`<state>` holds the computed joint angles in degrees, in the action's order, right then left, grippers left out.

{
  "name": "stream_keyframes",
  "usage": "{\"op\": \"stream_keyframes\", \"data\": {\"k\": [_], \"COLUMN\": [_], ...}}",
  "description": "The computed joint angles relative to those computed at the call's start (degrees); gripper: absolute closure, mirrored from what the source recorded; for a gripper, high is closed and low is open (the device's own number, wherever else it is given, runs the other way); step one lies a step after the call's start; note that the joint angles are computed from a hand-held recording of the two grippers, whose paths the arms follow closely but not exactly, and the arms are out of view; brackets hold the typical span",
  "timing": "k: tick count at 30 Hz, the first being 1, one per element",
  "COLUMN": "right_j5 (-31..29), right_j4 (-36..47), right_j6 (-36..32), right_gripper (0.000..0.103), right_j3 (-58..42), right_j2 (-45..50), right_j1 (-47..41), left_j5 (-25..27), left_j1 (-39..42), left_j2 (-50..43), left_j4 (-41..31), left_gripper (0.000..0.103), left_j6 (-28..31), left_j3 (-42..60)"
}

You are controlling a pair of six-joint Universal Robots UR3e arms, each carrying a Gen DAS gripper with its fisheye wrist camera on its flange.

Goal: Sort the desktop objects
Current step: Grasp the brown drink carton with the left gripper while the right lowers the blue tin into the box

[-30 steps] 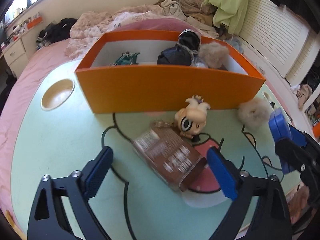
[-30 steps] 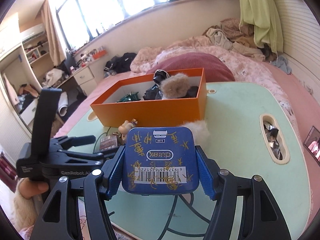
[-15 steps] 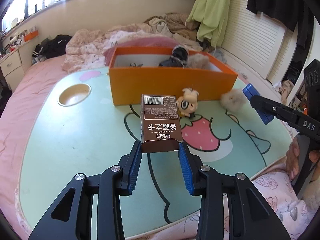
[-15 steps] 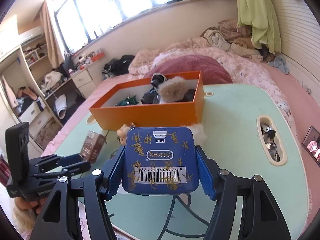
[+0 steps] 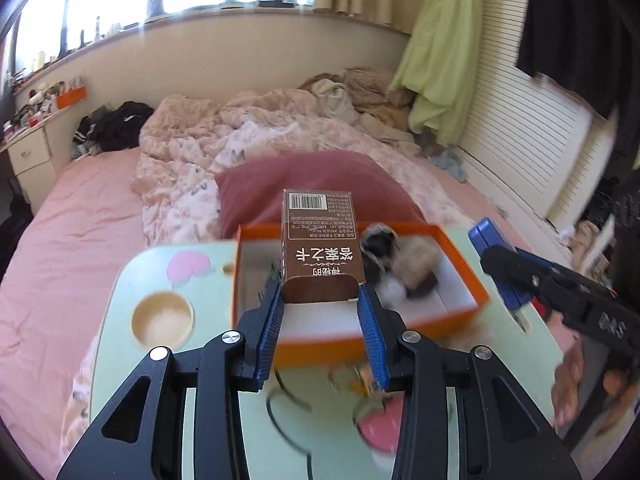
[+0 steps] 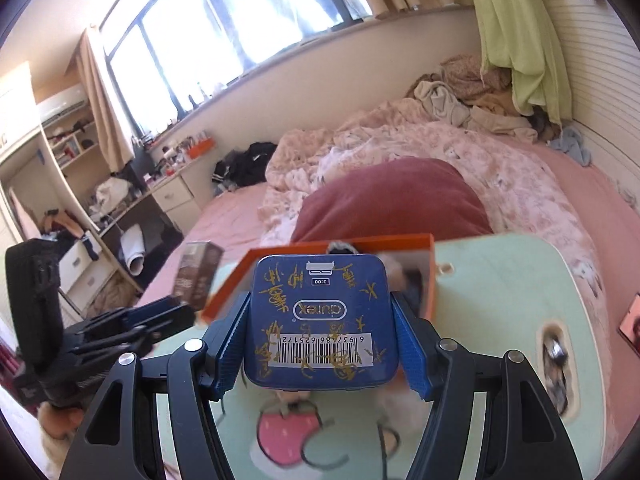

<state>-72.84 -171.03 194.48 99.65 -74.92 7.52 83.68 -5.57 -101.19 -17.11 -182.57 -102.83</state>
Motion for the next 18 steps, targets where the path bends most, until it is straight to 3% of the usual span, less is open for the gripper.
{"op": "stream_keyframes", "data": {"k": [2, 4, 7, 11, 15, 18], "right_j5": [-0.8, -1.3, 1.2, 1.1, -3.5, -8.7], "right_j4": [4.0, 5.1, -3.0, -8.3, -8.9, -5.6], "right_j6": [-0.6, 1.0, 3.9, 1.0, -2.1, -3.5], "right_gripper": [0.035, 0.031, 0.031, 0.027, 0.023, 0.023], "right_j3": [-6.3, -7.4, 1.4, 14.8, 24.1, 26.9], "right_j2": [4.3, 5.7, 3.0, -5.0, -10.8, -12.0], "right_j1": [0.6, 0.2, -2.0, -3.0, -1.1, 2.4], "left_j5": [2.8, 4.0, -1.6, 0.8, 0.3, 4.0], "left_j1": [-0.9, -1.3, 0.8, -0.1, -1.0, -3.7], "left_j2": [-4.8, -5.5, 0.0, 5.6, 8.7, 6.9], "left_j4": [-2.8, -7.4, -0.9, 3.4, 5.2, 6.2], "left_gripper": [0.048, 0.046, 0.044, 0.024, 0.024, 0.024], "left_j6": [-1.9, -3.9, -2.8, -2.7, -2.4, -3.3], "left_j3": [5.9, 7.2, -4.0, -14.3, -21.9, -24.2]}}
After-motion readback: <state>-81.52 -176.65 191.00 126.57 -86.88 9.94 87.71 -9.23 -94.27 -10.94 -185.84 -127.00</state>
